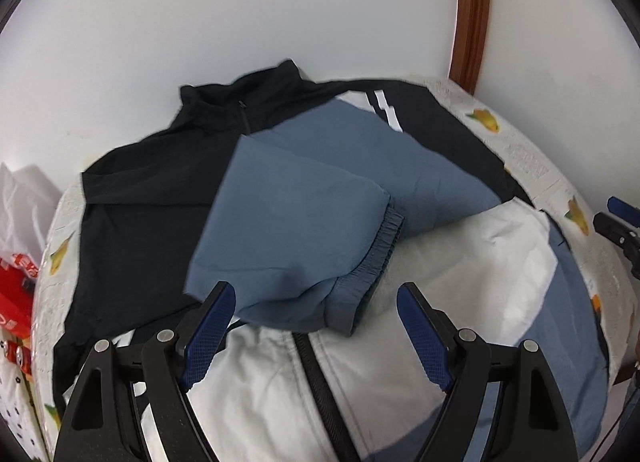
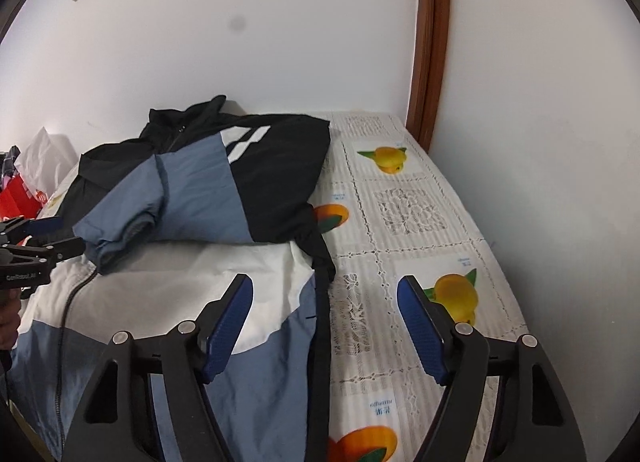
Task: Fold large clothes
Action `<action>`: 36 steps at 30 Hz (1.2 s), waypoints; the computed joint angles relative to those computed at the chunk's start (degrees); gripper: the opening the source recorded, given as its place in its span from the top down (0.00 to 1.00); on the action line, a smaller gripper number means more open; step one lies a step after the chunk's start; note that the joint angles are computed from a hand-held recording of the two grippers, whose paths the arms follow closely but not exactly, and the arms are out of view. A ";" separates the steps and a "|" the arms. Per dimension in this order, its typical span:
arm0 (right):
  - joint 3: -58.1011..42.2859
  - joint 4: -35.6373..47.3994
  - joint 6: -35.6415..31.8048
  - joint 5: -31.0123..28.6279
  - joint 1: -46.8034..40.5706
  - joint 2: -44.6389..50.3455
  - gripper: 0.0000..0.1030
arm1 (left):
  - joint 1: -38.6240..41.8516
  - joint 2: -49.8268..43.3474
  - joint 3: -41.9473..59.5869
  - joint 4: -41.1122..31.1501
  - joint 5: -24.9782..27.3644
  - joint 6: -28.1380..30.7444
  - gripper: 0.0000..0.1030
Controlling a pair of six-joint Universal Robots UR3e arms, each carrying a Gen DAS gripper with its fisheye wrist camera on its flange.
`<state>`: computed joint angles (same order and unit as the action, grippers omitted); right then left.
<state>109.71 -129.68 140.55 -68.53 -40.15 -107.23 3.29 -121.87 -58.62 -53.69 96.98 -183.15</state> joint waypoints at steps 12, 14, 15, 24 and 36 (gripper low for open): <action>1.60 -7.64 0.72 -1.86 4.66 7.04 0.29 | -1.40 -9.70 7.91 -3.48 1.09 3.03 0.29; 1.88 -8.46 0.98 -2.24 5.06 7.29 0.29 | -1.24 -10.38 8.22 -3.29 1.27 2.71 0.34; 1.96 -8.81 1.19 -2.43 5.19 7.40 0.29 | -0.94 -10.15 7.55 -2.58 0.70 2.54 0.36; 0.56 -7.76 3.90 -5.00 7.90 7.19 0.30 | 3.73 -1.17 -2.20 4.37 -4.81 1.53 0.88; -9.78 -13.03 12.21 -13.08 25.19 19.45 0.30 | 20.30 12.43 -17.16 12.04 -7.02 1.82 0.89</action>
<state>99.93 -142.72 152.76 -81.62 -14.97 -87.78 23.59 -109.44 -75.78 -41.65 89.96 -181.33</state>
